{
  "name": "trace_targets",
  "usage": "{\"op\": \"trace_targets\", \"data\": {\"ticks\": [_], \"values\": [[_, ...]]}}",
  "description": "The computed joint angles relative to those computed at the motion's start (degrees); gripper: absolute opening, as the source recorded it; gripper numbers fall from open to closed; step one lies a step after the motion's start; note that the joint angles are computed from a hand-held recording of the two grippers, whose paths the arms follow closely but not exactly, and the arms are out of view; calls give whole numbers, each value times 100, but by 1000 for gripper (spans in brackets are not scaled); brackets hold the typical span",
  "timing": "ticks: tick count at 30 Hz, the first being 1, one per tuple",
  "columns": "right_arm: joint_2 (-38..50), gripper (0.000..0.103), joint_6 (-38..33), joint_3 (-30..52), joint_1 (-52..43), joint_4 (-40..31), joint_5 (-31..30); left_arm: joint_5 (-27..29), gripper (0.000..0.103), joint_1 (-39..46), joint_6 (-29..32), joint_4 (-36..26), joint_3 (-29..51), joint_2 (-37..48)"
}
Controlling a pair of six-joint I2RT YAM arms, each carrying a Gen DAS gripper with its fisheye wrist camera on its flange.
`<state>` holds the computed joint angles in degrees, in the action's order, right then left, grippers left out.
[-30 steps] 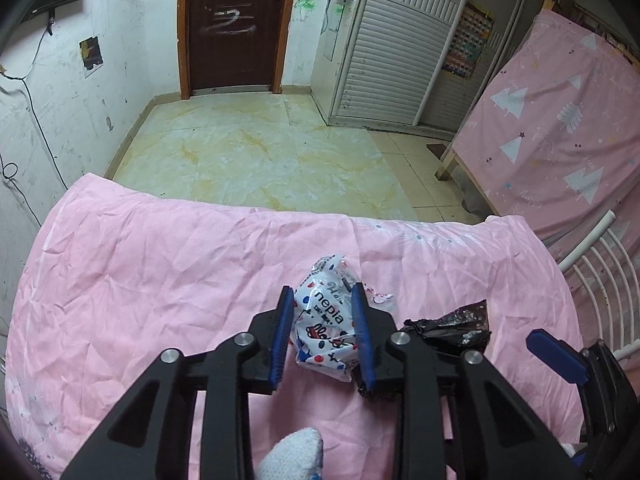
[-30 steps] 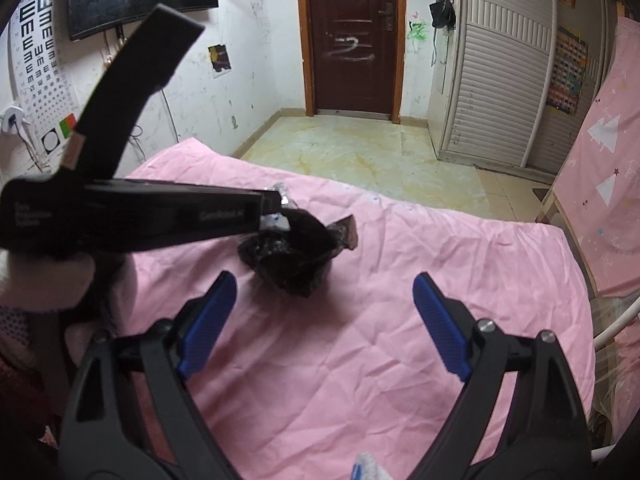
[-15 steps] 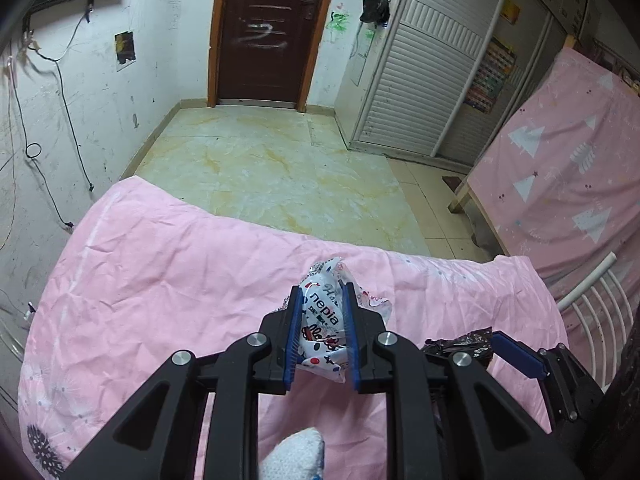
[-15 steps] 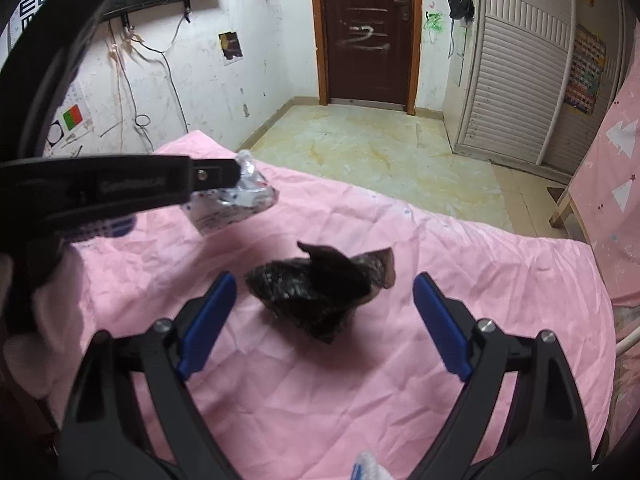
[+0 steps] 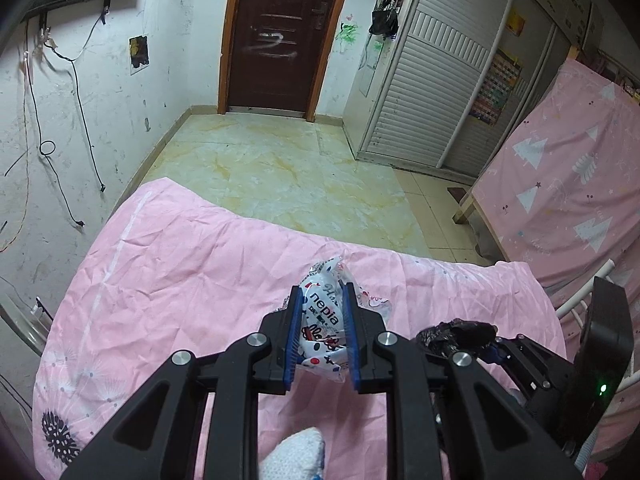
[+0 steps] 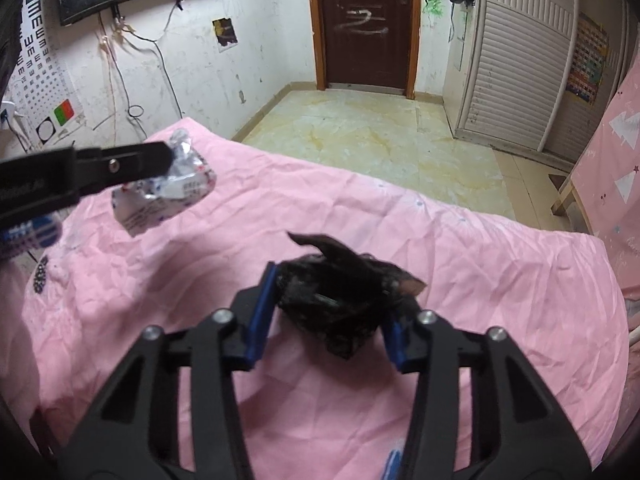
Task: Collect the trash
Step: 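Grasp the white tissue packet with the left gripper while the right gripper grasps the black bag, then carry the tissue packet and black bag over to the yellow bin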
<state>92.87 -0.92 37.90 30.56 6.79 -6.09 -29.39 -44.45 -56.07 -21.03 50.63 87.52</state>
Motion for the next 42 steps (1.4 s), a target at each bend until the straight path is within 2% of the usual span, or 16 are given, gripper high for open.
{"op": "trace_targets", "data": {"ticks": [12,25,31,42], "values": [[-969,37,144,-578,-154,61,-82,-463,10,-603,-345,-583,221,-133],[-2778,37,179,-1359,-901,-350,-470,-941,10,-1440,-785,-1244,922,259],[-3559,37,65,-1634,-1696,-669,-990,-1074,10,-1765,-890,-1499,1454,689],[-4411,38,-511,-1865,-3879,-1323,-2560,-1163,10,-2176,-851,-1936,2539,1512]]}}
